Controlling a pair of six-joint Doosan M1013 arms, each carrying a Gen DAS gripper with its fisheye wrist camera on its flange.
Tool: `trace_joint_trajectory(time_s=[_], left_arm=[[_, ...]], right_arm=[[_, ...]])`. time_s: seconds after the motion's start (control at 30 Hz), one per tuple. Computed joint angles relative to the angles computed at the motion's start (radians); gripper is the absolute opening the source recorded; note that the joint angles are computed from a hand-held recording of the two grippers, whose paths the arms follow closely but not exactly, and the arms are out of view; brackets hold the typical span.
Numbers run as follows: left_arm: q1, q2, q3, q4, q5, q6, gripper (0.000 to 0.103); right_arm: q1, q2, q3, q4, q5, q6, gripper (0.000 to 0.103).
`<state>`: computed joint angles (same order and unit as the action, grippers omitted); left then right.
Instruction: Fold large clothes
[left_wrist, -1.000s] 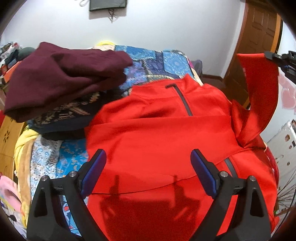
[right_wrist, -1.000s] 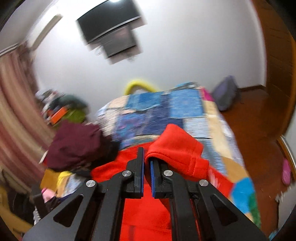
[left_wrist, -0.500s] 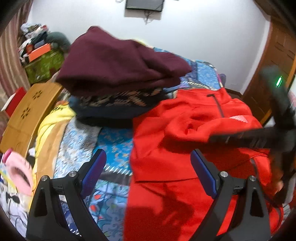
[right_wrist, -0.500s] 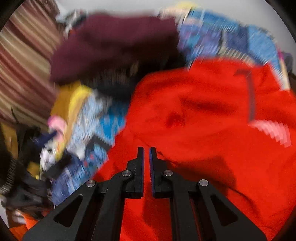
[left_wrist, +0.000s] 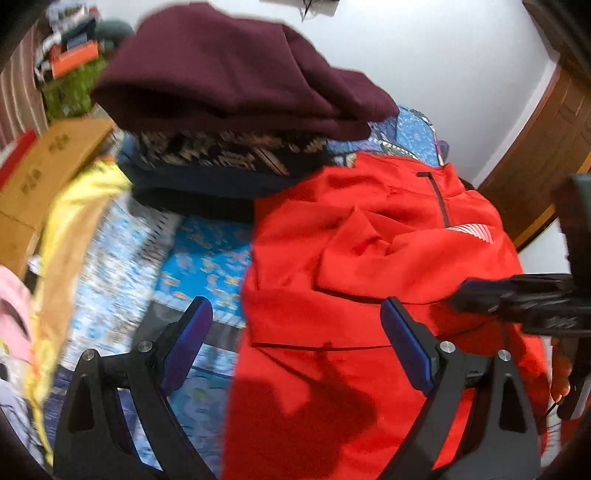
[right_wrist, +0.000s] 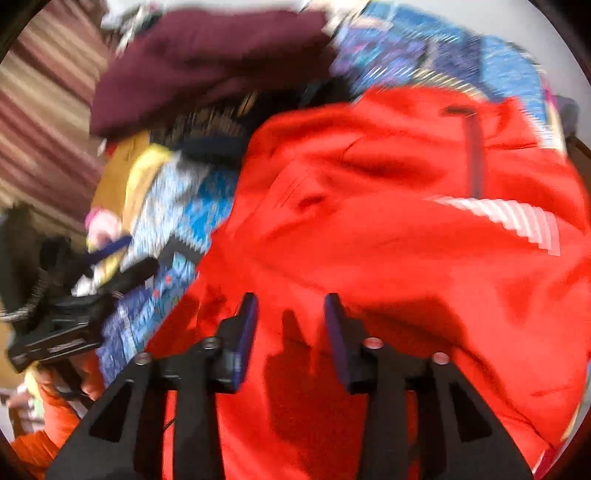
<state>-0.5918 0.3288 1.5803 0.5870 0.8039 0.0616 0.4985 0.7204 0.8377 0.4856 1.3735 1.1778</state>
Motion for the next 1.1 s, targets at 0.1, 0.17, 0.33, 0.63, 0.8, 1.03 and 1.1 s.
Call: trace_joint_trajectory(time_s=[0.1, 0.17, 0.33, 0.63, 0.8, 1.03, 1.1], left_arm=[[0.027, 0.009, 0.004, -0.084, -0.095, 0.014, 0.092], [0.043, 0.017, 0.007, -0.137, -0.157, 0.024, 0.092], [0.069, 0.040, 0.001, -0.263, -0.249, 0.076, 0.090], [0.100, 0.102, -0.043, -0.512, -0.298, 0.249, 0.080], [0.107, 0.129, -0.063, -0.534, -0.295, 0.242, 0.078], [0.094, 0.166, -0.129, -0.366, -0.172, 0.122, 0.047], [0.090, 0.178, -0.156, -0.341, -0.128, 0.139, 0.026]], right_arm=[[-0.034, -0.036, 0.035, 0.030, -0.084, 0.020, 0.037], [-0.061, -0.065, 0.059, 0.043, -0.152, 0.033, 0.037], [-0.100, -0.130, 0.117, -0.021, -0.319, 0.071, 0.045], [-0.156, -0.224, 0.200, -0.263, -0.485, 0.137, 0.051], [-0.173, -0.244, 0.228, -0.341, -0.524, 0.175, 0.063], [-0.163, -0.187, 0.219, -0.285, -0.438, 0.153, 0.064], [-0.158, -0.166, 0.213, -0.263, -0.400, 0.155, 0.064]])
